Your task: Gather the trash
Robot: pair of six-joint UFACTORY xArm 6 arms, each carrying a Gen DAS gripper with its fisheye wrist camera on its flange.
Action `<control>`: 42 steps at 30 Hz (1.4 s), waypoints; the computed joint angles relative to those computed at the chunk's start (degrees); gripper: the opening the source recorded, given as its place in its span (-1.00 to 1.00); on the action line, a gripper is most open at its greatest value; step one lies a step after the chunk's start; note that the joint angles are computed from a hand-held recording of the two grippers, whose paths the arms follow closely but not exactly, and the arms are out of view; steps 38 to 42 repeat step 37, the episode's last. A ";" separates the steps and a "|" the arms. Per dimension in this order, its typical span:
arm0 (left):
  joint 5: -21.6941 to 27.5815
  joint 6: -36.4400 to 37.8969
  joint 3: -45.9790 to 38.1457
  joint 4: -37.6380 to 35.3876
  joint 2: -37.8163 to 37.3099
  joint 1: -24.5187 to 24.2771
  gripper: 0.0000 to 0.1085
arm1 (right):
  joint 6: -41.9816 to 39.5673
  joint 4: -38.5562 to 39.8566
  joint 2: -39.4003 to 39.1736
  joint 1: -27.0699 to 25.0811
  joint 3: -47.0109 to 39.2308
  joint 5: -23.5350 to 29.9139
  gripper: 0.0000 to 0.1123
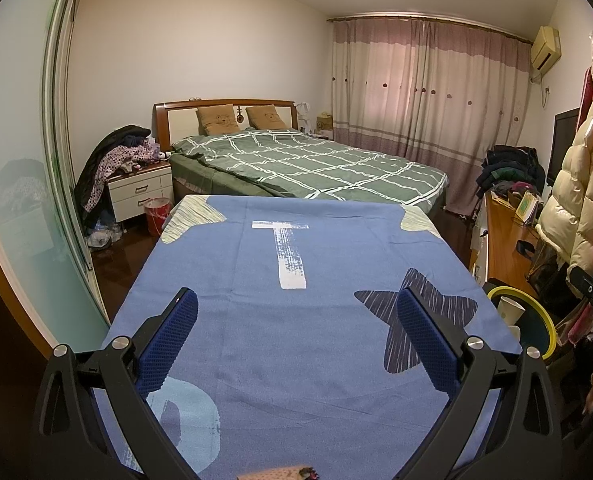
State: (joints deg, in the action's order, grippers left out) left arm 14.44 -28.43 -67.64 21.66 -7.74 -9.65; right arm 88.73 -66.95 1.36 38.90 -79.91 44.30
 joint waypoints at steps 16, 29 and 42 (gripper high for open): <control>-0.10 2.59 0.25 -2.52 0.28 -0.07 0.81 | -0.05 0.19 0.64 0.11 -0.59 0.04 0.70; 1.50 9.34 -5.20 -8.96 5.78 0.45 0.81 | -1.96 1.54 3.05 -0.79 -2.64 -1.44 0.70; 12.38 10.92 -27.92 -8.15 25.36 2.75 0.81 | -15.75 15.41 17.62 -7.90 -17.99 -12.57 0.71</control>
